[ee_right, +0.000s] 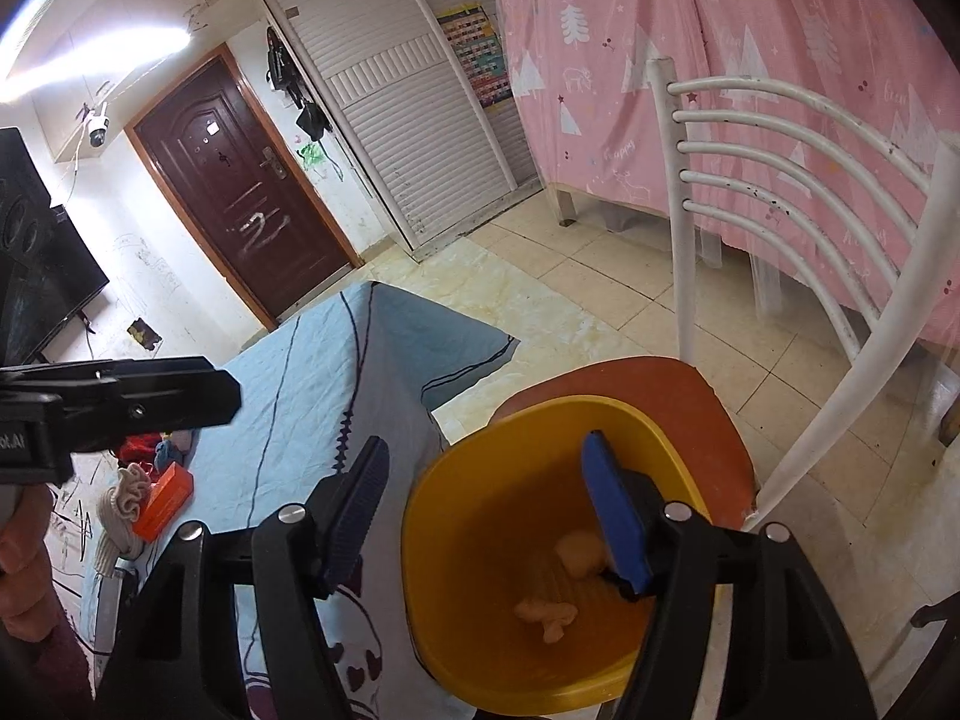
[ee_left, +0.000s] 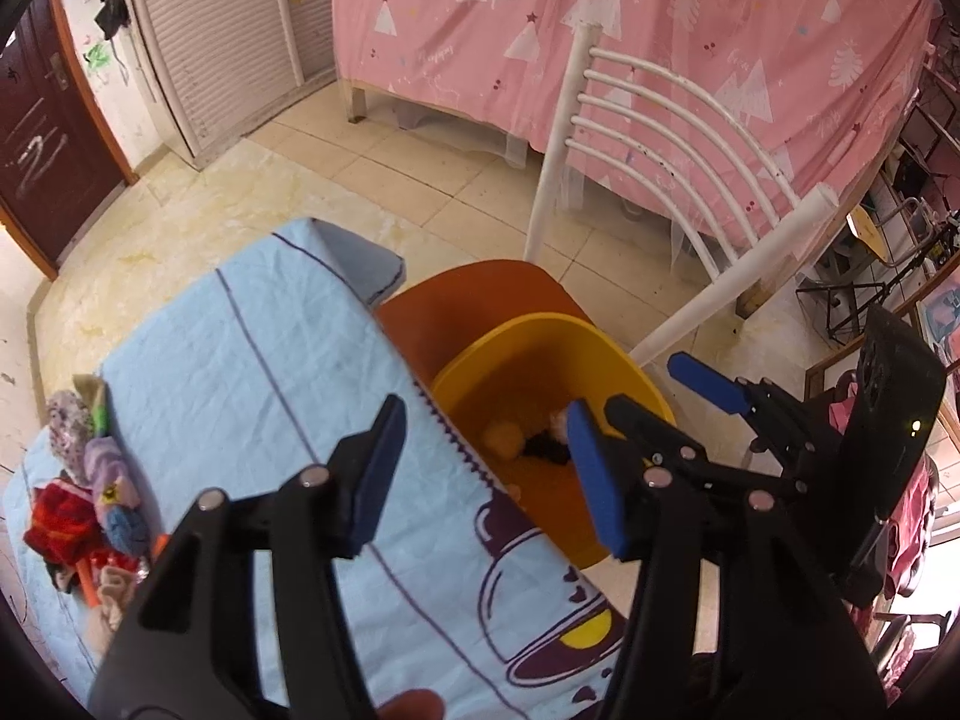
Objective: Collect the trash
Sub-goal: 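Carry the paper ball to the yellow bin and open the left tool, then move both tools back over the clothes on the bedsheet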
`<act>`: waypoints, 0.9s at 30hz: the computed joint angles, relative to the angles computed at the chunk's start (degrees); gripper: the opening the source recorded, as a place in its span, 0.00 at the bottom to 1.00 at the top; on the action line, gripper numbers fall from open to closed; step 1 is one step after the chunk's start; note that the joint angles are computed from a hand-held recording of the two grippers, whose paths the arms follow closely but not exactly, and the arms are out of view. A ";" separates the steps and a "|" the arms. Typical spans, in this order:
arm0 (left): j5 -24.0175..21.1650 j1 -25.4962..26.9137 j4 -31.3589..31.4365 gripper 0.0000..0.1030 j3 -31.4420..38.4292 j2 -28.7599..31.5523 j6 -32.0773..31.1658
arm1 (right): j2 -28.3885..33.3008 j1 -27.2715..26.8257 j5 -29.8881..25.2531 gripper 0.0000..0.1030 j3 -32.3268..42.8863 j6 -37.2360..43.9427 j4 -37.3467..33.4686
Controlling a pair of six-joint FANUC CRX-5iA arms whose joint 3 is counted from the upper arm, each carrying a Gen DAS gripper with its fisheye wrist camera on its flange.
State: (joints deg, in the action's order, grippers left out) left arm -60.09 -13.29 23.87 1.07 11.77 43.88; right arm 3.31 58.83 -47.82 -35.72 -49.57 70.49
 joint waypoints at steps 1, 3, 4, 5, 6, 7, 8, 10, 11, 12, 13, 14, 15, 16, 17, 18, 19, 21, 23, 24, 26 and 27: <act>0.01 0.39 0.26 0.52 0.01 -0.21 -0.23 | 0.17 0.12 -0.22 0.59 0.40 0.37 -0.07; 0.40 1.62 0.94 0.52 -0.51 -1.13 -0.91 | 0.49 0.25 -0.43 0.59 0.95 0.82 0.03; 0.52 2.31 1.38 0.52 -0.77 -1.50 -1.33 | 0.98 0.47 -0.76 0.59 1.83 1.66 -0.31; 0.69 3.16 1.71 0.52 -0.92 -1.87 -1.58 | 1.34 0.58 -0.93 0.59 2.45 2.26 -0.45; 0.87 3.71 1.78 0.52 -0.95 -2.07 -1.53 | 1.73 0.64 -1.00 0.59 3.08 2.84 -0.57; 1.01 4.37 1.96 0.52 -1.03 -2.28 -1.64 | 2.14 0.66 -1.05 0.59 3.77 3.48 -0.74; 1.07 5.27 2.26 0.52 -1.08 -2.46 -1.90 | 2.36 0.65 -1.10 0.59 4.34 4.05 -0.91; 1.27 6.64 2.52 0.52 -1.05 -2.67 -2.00 | 3.15 0.56 -1.03 0.59 5.71 4.82 -0.59; 1.36 7.18 2.67 0.52 -1.13 -2.79 -2.08 | 3.49 0.51 -1.08 0.59 6.44 5.59 -0.68; 1.31 8.10 3.01 0.52 -1.15 -2.88 -2.43 | 4.02 0.54 -1.23 0.59 7.40 6.48 -0.91; 1.32 8.82 3.23 0.52 -1.09 -2.93 -2.65 | 4.50 0.50 -1.20 0.59 8.29 7.39 -1.07; 1.37 9.55 3.43 0.52 -1.10 -3.00 -2.88 | 5.29 0.48 -1.11 0.59 9.65 8.74 -1.33; 1.33 10.50 3.75 0.52 -1.03 -3.03 -3.16 | 5.74 0.45 -1.07 0.59 10.48 9.70 -1.59; 1.32 11.27 4.02 0.52 -1.00 -3.05 -3.47 | 6.61 0.44 -1.00 0.59 11.93 11.20 -2.02; 1.40 12.24 4.31 0.52 -0.99 -3.10 -3.74 | 7.14 0.35 -0.82 0.59 12.81 12.09 -2.22; 1.43 13.00 4.53 0.52 -0.98 -3.11 -3.98 | 7.91 0.21 -0.46 0.59 14.04 13.30 -2.43; 1.42 13.83 4.82 0.52 -0.95 -3.09 -4.28 | 8.76 0.10 -0.19 0.59 15.42 14.70 -2.79; 1.70 15.55 5.27 0.52 -0.87 -3.05 -4.77 | 10.09 -0.18 0.37 0.59 17.53 16.86 -3.34; 1.79 17.48 5.54 0.52 -0.35 -2.64 -4.91 | 11.95 -0.39 1.05 0.59 20.51 19.88 -4.18; 1.84 18.29 5.59 0.52 -0.06 -2.41 -4.90 | 12.92 -0.47 1.25 0.59 22.09 21.47 -4.73; 2.11 20.16 5.66 0.52 0.52 -1.88 -4.83 | 14.72 -0.57 1.68 0.59 24.94 24.27 -5.75; 2.23 21.11 5.75 0.52 0.80 -1.56 -4.89 | 15.64 -0.59 1.83 0.59 26.41 25.71 -6.34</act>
